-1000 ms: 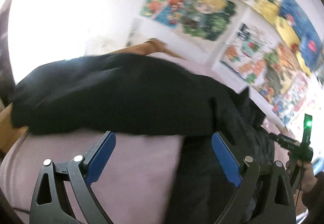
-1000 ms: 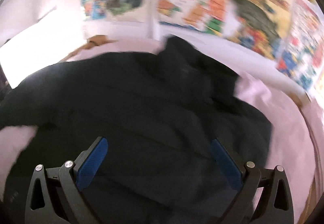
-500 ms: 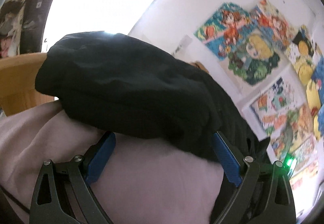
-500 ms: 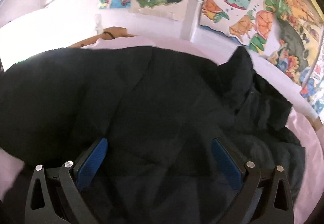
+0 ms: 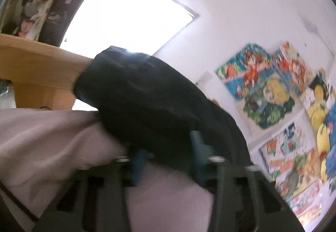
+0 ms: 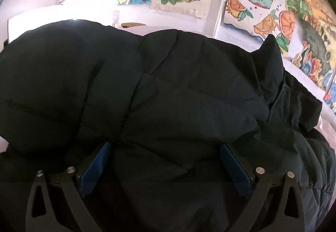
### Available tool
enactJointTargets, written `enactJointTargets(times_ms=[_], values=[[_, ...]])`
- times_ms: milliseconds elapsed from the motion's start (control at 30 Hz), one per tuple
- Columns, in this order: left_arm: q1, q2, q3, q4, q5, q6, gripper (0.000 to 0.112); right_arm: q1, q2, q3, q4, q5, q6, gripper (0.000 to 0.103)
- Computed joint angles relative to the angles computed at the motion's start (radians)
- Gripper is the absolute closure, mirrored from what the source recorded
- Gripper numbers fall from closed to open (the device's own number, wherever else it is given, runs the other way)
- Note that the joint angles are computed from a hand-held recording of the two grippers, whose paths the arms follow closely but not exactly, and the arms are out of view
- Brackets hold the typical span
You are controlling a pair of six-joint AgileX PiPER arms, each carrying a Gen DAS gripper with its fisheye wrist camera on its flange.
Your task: Fold large clothes
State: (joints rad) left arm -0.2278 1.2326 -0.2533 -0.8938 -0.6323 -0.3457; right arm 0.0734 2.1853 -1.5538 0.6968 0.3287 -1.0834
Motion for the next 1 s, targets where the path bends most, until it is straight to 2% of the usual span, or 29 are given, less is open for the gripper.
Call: enactJointTargets(times_ms=[33,100,233,367,533,600,700,833,1000], values=[[0.007,-0.006,0.01,0.021,-0.009,-0.017,0.101,0.001,0.0,0.006,0.01,-0.007,-0.012,0.0],[-0.005,-0.025,0.02,0.015,-0.029,0.014,0.107,-0.005,0.007,-0.005,0.017,0.006,-0.015,0.0],[-0.102,-0.106,0.005,-0.147,-0.085,0.259,0.11,-0.017,0.017,-0.048,-0.025,0.064,0.039,0.0],[-0.213,-0.195,-0.047,-0.294,-0.146,0.548,0.11,-0.075,-0.007,-0.093,0.059,0.212,0.01,0.0],[-0.287,-0.203,-0.2,-0.367,-0.144,0.825,0.11,-0.182,-0.054,-0.216,0.027,0.462,0.091,0.0],[-0.32,-0.175,-0.288,-0.392,-0.138,0.931,0.11,-0.241,-0.084,-0.26,0.015,0.552,0.088,0.0],[-0.38,-0.097,-0.46,-0.438,-0.13,1.119,0.11,-0.33,-0.134,-0.28,-0.008,0.643,0.052,0.0],[-0.479,0.035,-0.695,-0.481,-0.108,1.363,0.11,-0.464,-0.186,-0.244,0.008,0.697,-0.044,0.0],[-0.559,0.255,-1.013,-0.624,-0.05,1.666,0.11,-0.619,-0.14,-0.275,0.108,0.762,-0.098,0.0]])
